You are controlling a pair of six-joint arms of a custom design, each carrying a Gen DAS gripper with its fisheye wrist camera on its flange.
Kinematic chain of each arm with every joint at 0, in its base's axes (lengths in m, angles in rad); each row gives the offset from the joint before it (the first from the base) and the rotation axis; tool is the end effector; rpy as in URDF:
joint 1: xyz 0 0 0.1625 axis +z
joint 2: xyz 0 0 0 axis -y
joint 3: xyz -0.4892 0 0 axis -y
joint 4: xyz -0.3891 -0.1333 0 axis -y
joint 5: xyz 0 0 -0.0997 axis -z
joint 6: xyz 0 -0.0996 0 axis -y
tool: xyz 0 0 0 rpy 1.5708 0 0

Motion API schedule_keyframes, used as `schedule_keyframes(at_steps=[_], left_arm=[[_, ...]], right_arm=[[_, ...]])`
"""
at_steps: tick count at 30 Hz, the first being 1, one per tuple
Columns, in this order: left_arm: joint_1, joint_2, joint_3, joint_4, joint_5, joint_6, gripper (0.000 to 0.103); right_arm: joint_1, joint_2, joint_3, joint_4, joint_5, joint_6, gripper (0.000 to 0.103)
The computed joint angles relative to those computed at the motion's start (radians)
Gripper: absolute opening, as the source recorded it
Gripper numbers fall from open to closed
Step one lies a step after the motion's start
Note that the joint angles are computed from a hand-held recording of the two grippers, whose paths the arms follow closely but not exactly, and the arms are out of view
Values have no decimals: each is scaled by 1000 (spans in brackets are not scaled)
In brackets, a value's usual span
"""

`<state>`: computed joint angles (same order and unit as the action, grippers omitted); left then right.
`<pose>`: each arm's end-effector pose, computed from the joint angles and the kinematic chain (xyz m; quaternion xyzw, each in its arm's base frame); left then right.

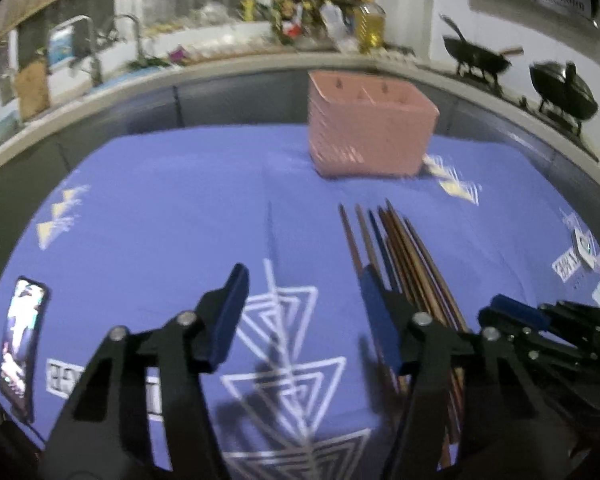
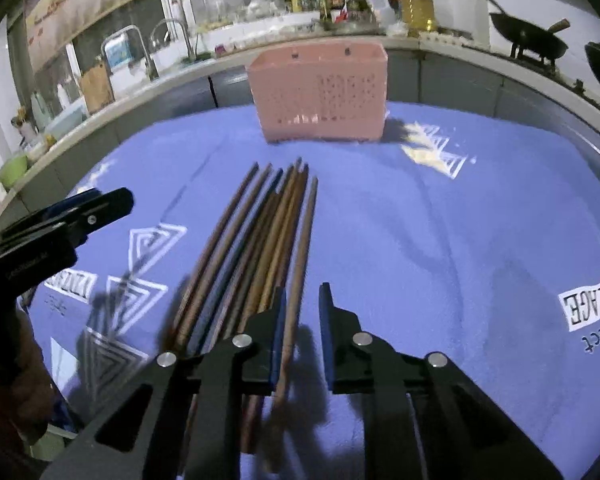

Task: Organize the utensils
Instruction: 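Move both tools toward the pile of brown chopsticks, then close the right tool on one chopstick while the left tool grasps another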

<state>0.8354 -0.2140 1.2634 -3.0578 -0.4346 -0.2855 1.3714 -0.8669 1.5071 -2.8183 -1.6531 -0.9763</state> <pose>-0.3574 -0.7284 -0.0667 0.0697 0.8281 -0.4162 0.3689 -0.0293 -0.7768 0.2784 0.3497 -0.8871 0.2268 0.1983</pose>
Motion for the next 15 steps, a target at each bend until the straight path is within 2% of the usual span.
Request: schedule_keyframes(at_steps=[3,8,10,12,15], left_arm=[[17,6,-35,102,-52,-45,51],[36,44,-113,241,-71,-73,45],[43,48,-125,296,-68,-105,44],[46,46,-123,294,-66,-110,44],[53,43,-131,310,-79,-124,44]], right_arm=[[-2,10,-9,20,-14,-12,17],[-6,19,-16,39,-31,-41,17],[-2,24,-8,-6,-42,-70,17],[-2,31,-15,-39,-50,-76,17],[0,33,-33,-18,-57,-60,17]])
